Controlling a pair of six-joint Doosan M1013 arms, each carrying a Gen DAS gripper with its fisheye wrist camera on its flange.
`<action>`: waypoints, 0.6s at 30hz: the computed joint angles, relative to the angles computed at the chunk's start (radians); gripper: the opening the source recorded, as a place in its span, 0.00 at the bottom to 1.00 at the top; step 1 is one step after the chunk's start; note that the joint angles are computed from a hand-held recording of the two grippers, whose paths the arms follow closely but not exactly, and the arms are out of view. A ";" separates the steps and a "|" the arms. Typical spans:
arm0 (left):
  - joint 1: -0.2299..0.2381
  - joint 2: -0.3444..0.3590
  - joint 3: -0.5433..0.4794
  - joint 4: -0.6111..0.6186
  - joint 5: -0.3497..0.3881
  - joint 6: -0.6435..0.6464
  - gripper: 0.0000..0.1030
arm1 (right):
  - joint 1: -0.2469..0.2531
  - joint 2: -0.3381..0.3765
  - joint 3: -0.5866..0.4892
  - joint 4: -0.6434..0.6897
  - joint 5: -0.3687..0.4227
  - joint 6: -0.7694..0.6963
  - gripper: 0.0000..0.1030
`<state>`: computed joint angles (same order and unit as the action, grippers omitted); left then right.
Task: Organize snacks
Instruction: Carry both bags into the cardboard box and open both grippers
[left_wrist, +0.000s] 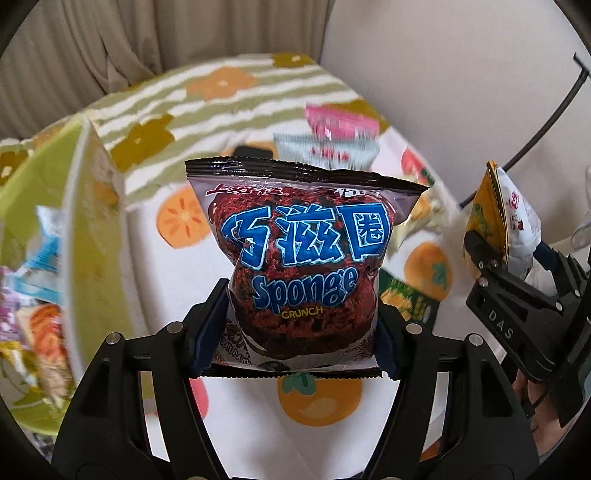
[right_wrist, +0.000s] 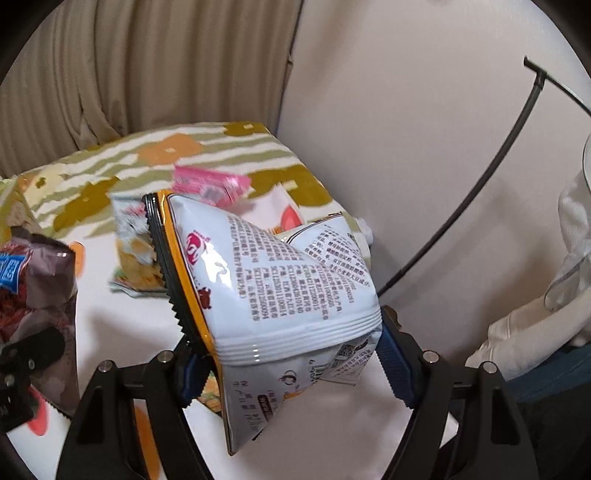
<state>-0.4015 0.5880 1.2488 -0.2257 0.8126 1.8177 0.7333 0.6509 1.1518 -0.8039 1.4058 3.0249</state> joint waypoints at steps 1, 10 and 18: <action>0.002 -0.007 -0.001 -0.002 -0.007 -0.001 0.63 | 0.003 -0.004 -0.006 -0.008 -0.001 -0.009 0.72; 0.046 -0.072 -0.001 -0.005 -0.086 -0.027 0.63 | 0.023 0.001 -0.114 -0.064 -0.045 -0.127 0.72; 0.114 -0.092 -0.020 0.061 -0.125 -0.126 0.63 | 0.035 0.090 -0.333 -0.063 -0.151 -0.296 0.72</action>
<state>-0.2878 0.4962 1.2283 -0.1644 0.6879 1.6913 0.7678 0.7411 0.8188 -0.8670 1.2553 2.7285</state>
